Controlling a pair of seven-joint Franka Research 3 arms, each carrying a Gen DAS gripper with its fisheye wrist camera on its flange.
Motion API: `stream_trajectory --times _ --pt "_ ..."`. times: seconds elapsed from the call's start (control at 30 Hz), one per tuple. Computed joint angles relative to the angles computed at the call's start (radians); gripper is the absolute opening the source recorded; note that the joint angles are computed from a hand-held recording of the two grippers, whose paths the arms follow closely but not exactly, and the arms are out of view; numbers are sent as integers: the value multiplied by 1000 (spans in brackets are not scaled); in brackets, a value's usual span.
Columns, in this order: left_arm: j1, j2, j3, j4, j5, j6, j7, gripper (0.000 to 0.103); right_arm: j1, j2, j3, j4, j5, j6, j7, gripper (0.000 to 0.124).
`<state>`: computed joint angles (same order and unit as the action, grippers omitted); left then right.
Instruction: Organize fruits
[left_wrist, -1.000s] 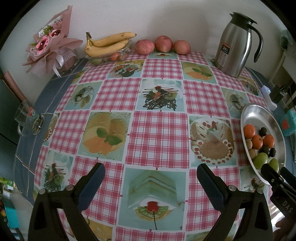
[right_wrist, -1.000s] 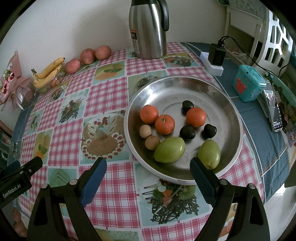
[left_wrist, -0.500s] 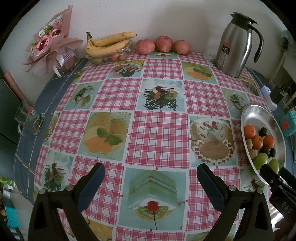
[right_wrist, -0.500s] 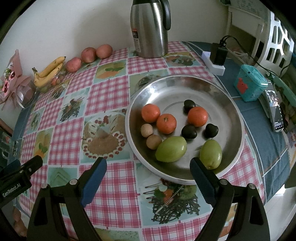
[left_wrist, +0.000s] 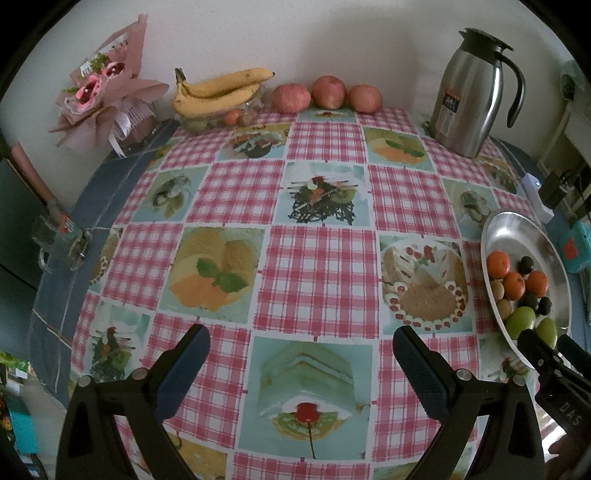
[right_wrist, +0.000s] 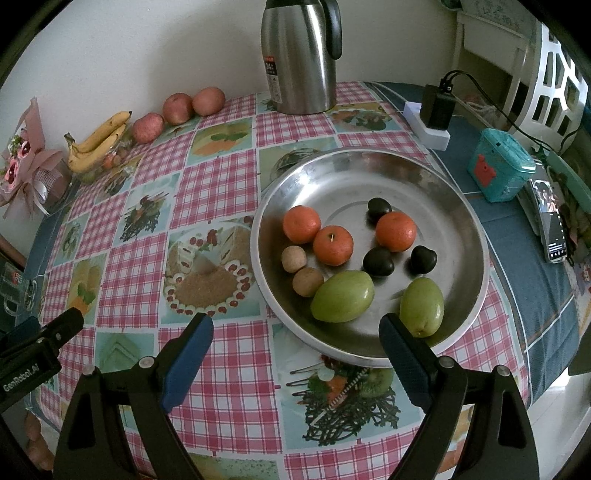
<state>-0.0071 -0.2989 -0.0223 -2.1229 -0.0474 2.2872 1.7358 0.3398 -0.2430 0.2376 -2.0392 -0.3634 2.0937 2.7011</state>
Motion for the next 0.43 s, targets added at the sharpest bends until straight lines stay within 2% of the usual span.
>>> stream_trajectory --times 0.43 --pt "4 -1 -1 1 1 -1 -11 101 1 1 0 1 0 -1 1 92"
